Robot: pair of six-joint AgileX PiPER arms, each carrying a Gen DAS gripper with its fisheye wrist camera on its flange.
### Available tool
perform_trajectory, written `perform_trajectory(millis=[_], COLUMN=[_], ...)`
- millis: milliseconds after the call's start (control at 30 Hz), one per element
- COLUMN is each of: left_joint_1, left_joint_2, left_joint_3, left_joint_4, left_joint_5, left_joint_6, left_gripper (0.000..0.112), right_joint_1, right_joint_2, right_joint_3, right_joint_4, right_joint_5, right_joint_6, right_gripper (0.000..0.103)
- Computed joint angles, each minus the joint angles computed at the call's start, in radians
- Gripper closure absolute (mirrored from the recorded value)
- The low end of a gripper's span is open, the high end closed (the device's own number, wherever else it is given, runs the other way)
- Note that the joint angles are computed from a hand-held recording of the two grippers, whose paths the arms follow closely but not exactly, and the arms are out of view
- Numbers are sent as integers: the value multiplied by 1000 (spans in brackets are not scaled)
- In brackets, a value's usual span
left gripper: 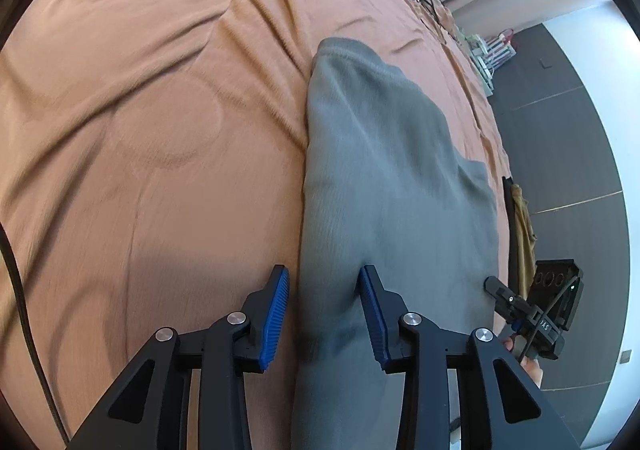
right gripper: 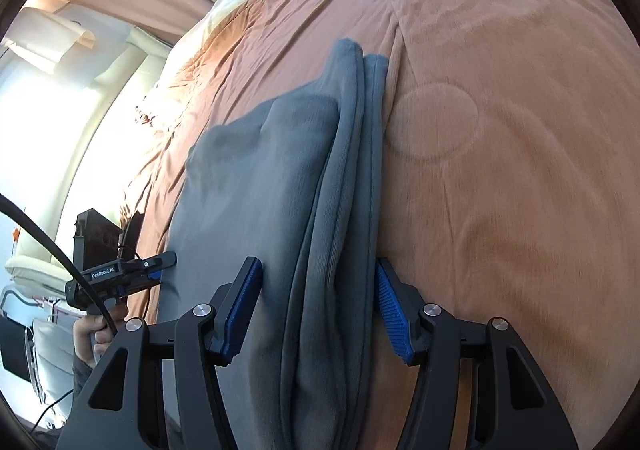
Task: Fold small clothes
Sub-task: 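Grasp the grey strip's end with both grippers, closing on the fabric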
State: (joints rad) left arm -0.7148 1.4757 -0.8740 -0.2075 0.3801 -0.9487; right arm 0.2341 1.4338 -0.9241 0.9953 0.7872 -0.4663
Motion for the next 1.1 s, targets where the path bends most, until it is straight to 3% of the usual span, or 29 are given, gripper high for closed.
perform_trajectory(millis=[233,400,633,867,900,1000,1100], left_joint_1=[86,138,224,263,265,268,290], left_joint_2=[132,192,279,333,334,335,310], left_joint_3=[-170,-251,-326,-374,-373,-368,-304], left_joint_4=[-87,-126,-271,-363,-364,-347,-522], left_joint_5=[85,119,108,98,94,90,38], left_joint_6=[164,235,395,474,471,434,575], left_gripper=[74,74,74,74,74,94,102], right_joint_1=[11,-4,-32,-27,-25,-79,-136], right_joint_2=[95,138,179,170,168,159,142], right_joint_3=[-98,-131,-142,-161,-162,-109,-35], right_joint_4=[-17,22,79,10,13,131,270], right_joint_5=[-25,-24,3,4,-2,24,76], right_joint_6=[15,-11,-73,-11,-2,-85,-205], right_gripper=[54,67,68,68,75,88,90])
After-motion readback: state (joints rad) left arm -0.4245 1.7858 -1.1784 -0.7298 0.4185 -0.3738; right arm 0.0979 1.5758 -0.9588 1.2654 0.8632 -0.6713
